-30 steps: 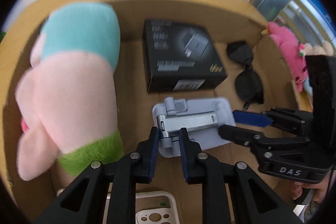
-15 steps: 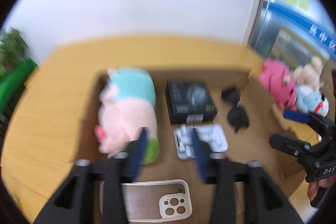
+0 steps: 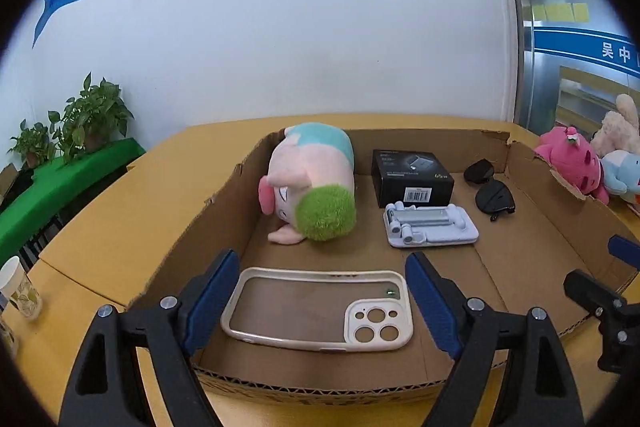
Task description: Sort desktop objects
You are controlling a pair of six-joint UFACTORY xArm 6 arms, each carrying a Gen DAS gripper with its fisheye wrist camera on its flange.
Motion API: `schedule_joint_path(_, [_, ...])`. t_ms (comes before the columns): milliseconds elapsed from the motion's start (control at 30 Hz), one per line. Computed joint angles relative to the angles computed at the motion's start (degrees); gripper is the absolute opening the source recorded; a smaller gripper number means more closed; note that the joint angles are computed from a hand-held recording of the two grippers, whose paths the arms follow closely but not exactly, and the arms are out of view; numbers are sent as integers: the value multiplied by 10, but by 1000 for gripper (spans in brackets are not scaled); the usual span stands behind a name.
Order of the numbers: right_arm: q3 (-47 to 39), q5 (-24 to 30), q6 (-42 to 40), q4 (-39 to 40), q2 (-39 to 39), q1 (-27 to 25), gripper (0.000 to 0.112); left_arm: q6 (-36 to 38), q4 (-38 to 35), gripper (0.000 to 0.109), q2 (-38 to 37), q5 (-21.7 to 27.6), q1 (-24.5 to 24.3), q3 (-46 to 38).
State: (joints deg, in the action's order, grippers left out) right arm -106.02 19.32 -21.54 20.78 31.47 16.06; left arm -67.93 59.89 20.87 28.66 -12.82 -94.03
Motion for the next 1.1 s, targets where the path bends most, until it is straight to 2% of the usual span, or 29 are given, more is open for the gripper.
schedule_joint_path(33, [19,-24,-18,24,-5,2,103,1,-2,85,-3,0,0,7])
schedule_joint_path(100, [32,-53,-18,22,-6,5,103,-3,-6,85,5,0,-2,6])
schedule_joint_path(233, [55,-98,-33,37,-8,11,103,-61,60,87,2,-11,-3,16])
schedule_joint_path(300, [62,-116,-55,59,-8,14,103,-55,55,88,2,-17,0,16])
schedule_joint_path(1100, [61,-116,-60,63,-8,14,103,-52,52,90,4,-18,0,14])
